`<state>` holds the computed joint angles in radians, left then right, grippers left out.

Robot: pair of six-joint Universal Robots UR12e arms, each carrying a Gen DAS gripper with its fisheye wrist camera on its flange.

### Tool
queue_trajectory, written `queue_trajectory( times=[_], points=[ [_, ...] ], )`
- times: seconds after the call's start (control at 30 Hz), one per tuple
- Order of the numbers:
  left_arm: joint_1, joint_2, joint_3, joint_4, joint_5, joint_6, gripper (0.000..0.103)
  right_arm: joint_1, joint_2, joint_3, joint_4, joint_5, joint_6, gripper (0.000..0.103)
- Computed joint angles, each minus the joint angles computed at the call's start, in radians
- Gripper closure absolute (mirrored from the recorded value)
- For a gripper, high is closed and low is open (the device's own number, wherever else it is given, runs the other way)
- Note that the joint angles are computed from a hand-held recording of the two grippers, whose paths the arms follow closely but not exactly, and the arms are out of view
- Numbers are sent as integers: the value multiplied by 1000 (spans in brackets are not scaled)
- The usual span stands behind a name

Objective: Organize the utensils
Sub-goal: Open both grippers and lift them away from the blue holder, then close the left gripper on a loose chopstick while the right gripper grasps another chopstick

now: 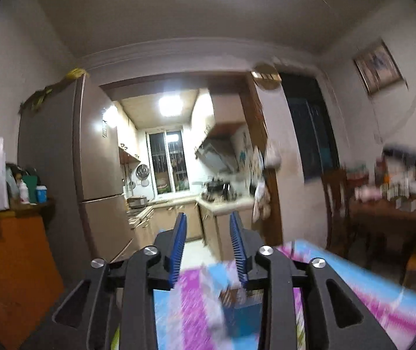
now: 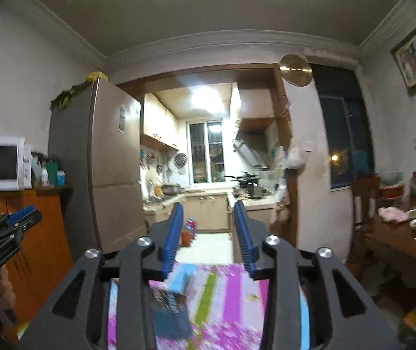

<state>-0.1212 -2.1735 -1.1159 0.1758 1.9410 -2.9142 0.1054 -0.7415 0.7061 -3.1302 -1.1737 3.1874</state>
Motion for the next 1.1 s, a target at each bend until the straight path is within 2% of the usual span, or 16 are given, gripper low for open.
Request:
queue_trajectory(
  times=[0.03,0.07,0.2,0.27,0.33,0.4,0.43,0.47,0.57,0.7,0.8,0.9,1.03,1.1],
  points=[
    [-5,20,-46,0,8,14,68,-7,-49,100,-23,-18,-35,61],
    [-8,47,-104,-17,6,11,67,-10,-78,159,-31,-25,-62,59],
    [-14,120,-266,-142,-22,-58,65,-19,-177,379,-5,-76,-178,45],
    [-21,133,-319,-187,-20,-76,64,-17,-210,460,34,-107,-219,38],
    [-26,146,-369,-249,-44,-130,59,-16,-230,515,83,-124,-239,37],
    [-29,153,-405,-314,-88,-204,55,-13,-242,555,133,-132,-224,31],
    [-34,150,-415,-327,-87,-221,54,-12,-245,572,168,-118,-222,22],
    [-37,146,-419,-332,-83,-221,54,-10,-248,590,182,-110,-224,21],
    [-67,114,-427,-301,-20,-164,47,18,-247,643,159,-189,-231,21],
    [-80,93,-419,-284,-49,-134,42,28,-236,674,176,-194,-189,21],
    [-79,76,-398,-324,-49,-175,42,32,-226,683,178,-197,-149,21],
    [-70,68,-385,-356,-72,-236,50,33,-221,690,142,-205,-124,22],
    [-56,65,-389,-357,-103,-316,60,31,-218,694,129,-192,-122,36],
    [-53,60,-388,-346,-104,-338,60,32,-214,690,136,-182,-123,48]
  ],
)
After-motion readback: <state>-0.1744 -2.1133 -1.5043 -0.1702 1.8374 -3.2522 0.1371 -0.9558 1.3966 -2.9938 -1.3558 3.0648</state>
